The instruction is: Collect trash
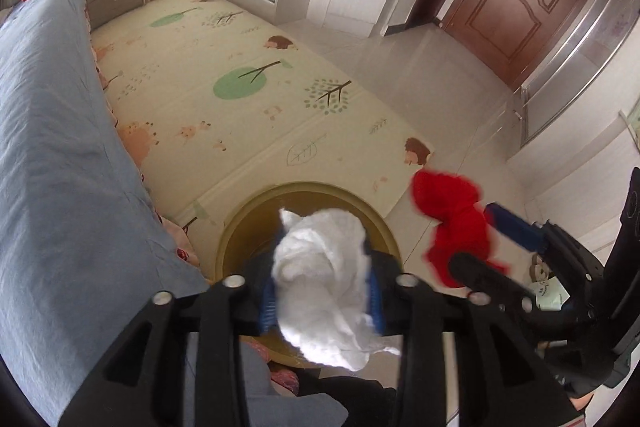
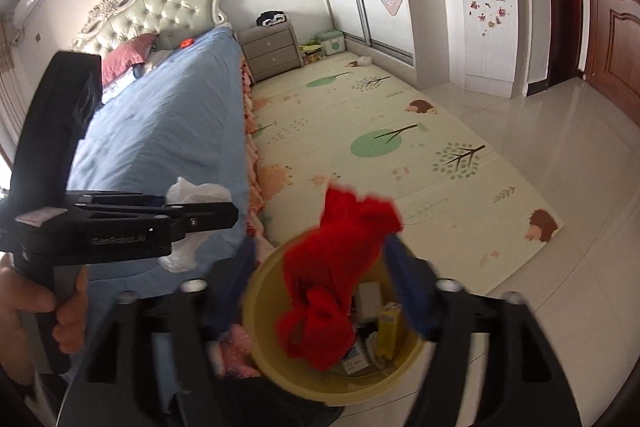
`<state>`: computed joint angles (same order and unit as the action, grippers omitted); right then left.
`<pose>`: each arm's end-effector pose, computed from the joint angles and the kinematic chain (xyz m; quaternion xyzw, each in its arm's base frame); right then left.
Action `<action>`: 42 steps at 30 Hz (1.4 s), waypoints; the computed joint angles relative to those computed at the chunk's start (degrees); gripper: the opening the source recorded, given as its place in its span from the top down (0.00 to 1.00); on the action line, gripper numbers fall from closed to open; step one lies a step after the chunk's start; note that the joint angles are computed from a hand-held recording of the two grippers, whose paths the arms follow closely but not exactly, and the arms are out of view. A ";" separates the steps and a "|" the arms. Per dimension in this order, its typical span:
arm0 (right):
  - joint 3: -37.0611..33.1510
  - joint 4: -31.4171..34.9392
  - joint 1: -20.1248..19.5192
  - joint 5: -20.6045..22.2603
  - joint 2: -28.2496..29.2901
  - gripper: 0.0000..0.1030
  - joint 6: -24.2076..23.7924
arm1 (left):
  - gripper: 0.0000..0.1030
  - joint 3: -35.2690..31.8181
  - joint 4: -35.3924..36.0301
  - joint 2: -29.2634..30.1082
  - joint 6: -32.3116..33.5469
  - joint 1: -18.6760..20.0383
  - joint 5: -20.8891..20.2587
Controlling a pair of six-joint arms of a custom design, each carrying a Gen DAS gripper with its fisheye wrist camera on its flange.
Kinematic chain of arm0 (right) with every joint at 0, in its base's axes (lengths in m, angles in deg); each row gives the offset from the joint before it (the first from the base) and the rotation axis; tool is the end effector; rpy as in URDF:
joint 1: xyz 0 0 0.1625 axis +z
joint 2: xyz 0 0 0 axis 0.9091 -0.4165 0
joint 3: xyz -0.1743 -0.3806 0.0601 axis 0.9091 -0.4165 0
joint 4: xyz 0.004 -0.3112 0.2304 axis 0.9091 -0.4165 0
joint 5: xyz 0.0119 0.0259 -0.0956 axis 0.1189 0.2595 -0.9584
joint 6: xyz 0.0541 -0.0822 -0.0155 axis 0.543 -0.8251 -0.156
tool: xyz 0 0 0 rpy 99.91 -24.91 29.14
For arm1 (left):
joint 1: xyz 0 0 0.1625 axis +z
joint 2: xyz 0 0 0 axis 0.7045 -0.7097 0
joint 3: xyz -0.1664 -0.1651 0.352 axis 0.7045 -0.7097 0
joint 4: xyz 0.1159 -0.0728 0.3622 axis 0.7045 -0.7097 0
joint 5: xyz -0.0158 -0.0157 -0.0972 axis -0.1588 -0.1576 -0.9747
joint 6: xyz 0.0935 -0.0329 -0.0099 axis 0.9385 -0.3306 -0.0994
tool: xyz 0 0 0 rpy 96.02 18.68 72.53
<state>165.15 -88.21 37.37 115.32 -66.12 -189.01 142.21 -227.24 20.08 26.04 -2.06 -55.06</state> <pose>0.1131 -0.2802 0.1432 -0.1842 -0.7658 0.5039 0.3546 -0.3090 -0.4870 -0.0403 0.5478 0.8266 0.0839 0.0977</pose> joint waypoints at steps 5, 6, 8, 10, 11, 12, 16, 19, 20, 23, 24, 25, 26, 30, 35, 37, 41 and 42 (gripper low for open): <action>2.80 -4.04 -2.03 -1.23 -0.08 0.15 1.27 | 0.09 1.85 -3.34 0.39 0.69 -1.08 2.69; 3.83 -4.62 -3.01 -2.83 -0.61 0.15 1.84 | 0.09 1.80 -3.00 0.29 1.13 -0.93 2.21; 4.45 -4.20 -3.81 -4.03 -0.35 0.16 3.04 | 0.09 1.76 -3.26 0.28 1.65 -0.70 2.16; 4.49 -3.58 -3.86 -4.59 -0.32 0.16 3.32 | 0.08 1.84 -3.50 0.20 1.56 -0.59 1.97; 4.33 -3.15 -3.67 -4.54 -0.29 0.16 3.46 | 0.08 2.02 -3.88 0.11 1.50 -0.57 1.96; 3.93 -2.63 -3.18 -4.14 0.06 0.16 3.83 | 0.08 2.19 -4.28 0.04 1.46 -0.54 1.78; 3.50 -2.52 -2.21 -3.37 0.29 0.16 3.29 | 0.08 3.18 -6.01 -0.43 2.00 -0.67 1.24; 3.54 -2.76 -1.91 -3.24 0.08 0.16 3.02 | 0.08 3.81 -7.43 -0.93 2.06 -0.73 0.96; 3.35 -2.66 -1.49 -2.88 0.33 0.16 3.30 | 0.08 3.98 -8.00 -1.06 2.07 -0.75 0.83; 3.15 -2.75 -0.57 -2.30 0.52 0.16 3.33 | 0.08 5.11 -10.58 -1.78 2.39 -0.66 0.06; 2.88 -2.36 -0.28 -1.92 0.69 0.16 3.42 | 0.08 5.34 -10.99 -2.00 2.56 -0.64 -0.27; 2.65 -2.14 0.06 -1.55 0.89 0.16 3.45 | 0.08 5.55 -11.38 -2.16 2.68 -0.61 -0.45; 2.36 -1.80 0.44 -1.29 1.10 0.16 3.57 | 0.08 5.75 -11.63 -2.35 2.85 -0.63 -0.62; 1.00 -1.57 2.72 0.72 2.26 0.16 3.60 | 0.08 6.50 -12.56 -3.53 3.17 -0.35 -1.81; -0.40 -3.33 5.66 2.75 3.56 0.16 2.33 | 0.08 7.82 -15.40 -5.67 3.62 0.72 -3.53; -1.36 -4.07 6.93 3.92 4.21 0.16 1.14 | 0.08 8.35 -16.30 -6.65 3.97 1.00 -3.31; -3.33 -5.38 8.90 5.25 5.45 0.16 -1.82 | 0.08 10.63 -21.51 -9.11 4.04 1.48 -1.90; -3.91 -6.01 9.43 5.56 5.91 0.15 -2.88 | 0.07 10.97 -22.69 -9.78 4.13 1.82 -1.98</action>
<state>161.24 -94.23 46.79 120.88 -60.21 -191.90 153.17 -249.93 10.29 30.17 -0.24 -57.05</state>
